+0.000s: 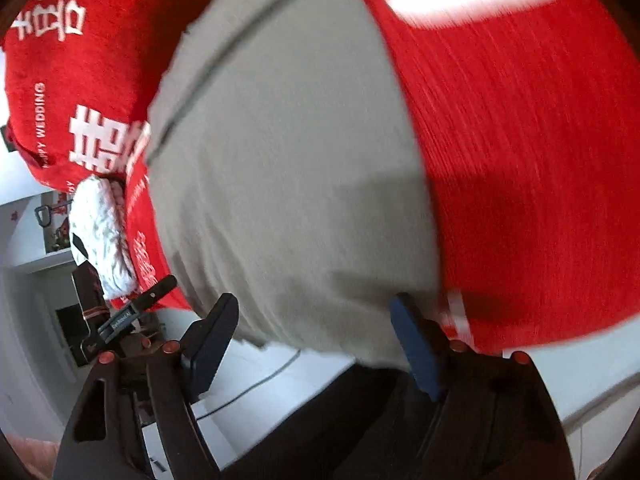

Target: Fold small clothes

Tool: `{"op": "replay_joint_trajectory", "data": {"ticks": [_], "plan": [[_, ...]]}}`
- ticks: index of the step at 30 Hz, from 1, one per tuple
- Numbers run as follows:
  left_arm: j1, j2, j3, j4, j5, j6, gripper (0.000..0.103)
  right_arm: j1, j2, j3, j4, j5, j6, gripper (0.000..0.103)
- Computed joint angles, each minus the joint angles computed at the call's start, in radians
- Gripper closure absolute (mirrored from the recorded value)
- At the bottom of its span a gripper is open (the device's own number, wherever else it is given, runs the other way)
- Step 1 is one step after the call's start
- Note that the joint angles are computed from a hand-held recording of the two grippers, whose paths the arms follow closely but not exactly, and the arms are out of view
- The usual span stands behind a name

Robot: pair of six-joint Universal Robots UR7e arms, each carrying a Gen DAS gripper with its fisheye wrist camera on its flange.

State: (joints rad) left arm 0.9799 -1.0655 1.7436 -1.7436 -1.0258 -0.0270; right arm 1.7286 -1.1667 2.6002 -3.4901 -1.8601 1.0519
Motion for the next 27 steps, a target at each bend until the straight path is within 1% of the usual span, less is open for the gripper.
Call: {"op": "replay_joint_trajectory", "data": {"ticks": [1, 4, 6, 8, 10, 12, 14, 15, 16, 17, 18, 19, 20, 22, 25, 27], "plan": [[0.009, -0.011, 0.008, 0.015, 0.000, 0.001, 0.002, 0.009, 0.031, 0.013, -0.036, 0.002, 0.020, 0.023], [0.037, -0.039, 0.041, 0.052, 0.011, -0.002, 0.002, 0.031, 0.107, 0.030, -0.091, -0.015, 0.082, 0.023], [0.054, -0.048, 0.058, 0.065, 0.006, -0.009, 0.002, 0.034, 0.155, 0.037, -0.134, -0.022, 0.103, 0.023], [0.070, -0.046, 0.066, 0.072, -0.012, -0.017, 0.002, 0.024, 0.201, 0.040, -0.174, -0.027, 0.099, 0.023], [0.078, -0.044, 0.077, 0.072, -0.025, -0.019, 0.002, 0.008, 0.240, 0.037, -0.220, -0.008, 0.089, 0.022], [0.073, -0.049, 0.093, 0.053, -0.023, -0.015, 0.001, 0.007, 0.251, 0.025, -0.207, 0.001, 0.084, 0.022], [0.069, -0.060, 0.102, 0.052, -0.033, -0.005, 0.003, 0.010, 0.280, 0.018, -0.231, 0.013, 0.084, 0.023], [0.067, -0.068, 0.109, 0.051, -0.037, 0.000, 0.012, 0.009, 0.301, 0.018, -0.272, 0.024, 0.089, 0.034], [0.065, -0.075, 0.109, 0.061, -0.043, 0.005, 0.016, 0.012, 0.315, 0.015, -0.298, 0.025, 0.104, 0.043], [0.064, -0.077, 0.098, 0.073, -0.049, 0.010, 0.031, 0.020, 0.329, 0.016, -0.324, 0.020, 0.126, 0.070], [0.064, -0.075, 0.086, 0.083, -0.056, 0.018, 0.052, 0.020, 0.355, 0.021, -0.393, 0.027, 0.129, 0.089], [0.068, -0.078, 0.073, 0.099, -0.076, 0.030, 0.067, 0.024, 0.379, 0.026, -0.473, 0.034, 0.138, 0.089], [0.077, -0.077, 0.048, 0.128, -0.115, 0.035, 0.091, 0.032, 0.385, 0.026, -0.511, 0.037, 0.137, 0.089], [0.100, -0.068, -0.018, 0.185, -0.209, 0.006, 0.091, 0.050, 0.373, 0.018, -0.563, 0.047, 0.115, 0.089], [0.107, -0.066, -0.089, 0.184, -0.338, 0.003, 0.091, 0.064, 0.321, -0.006, -0.602, 0.048, 0.069, 0.089], [0.107, -0.048, -0.127, 0.167, -0.380, -0.006, 0.091, 0.056, 0.273, -0.025, -0.602, 0.046, 0.033, 0.089]]}}
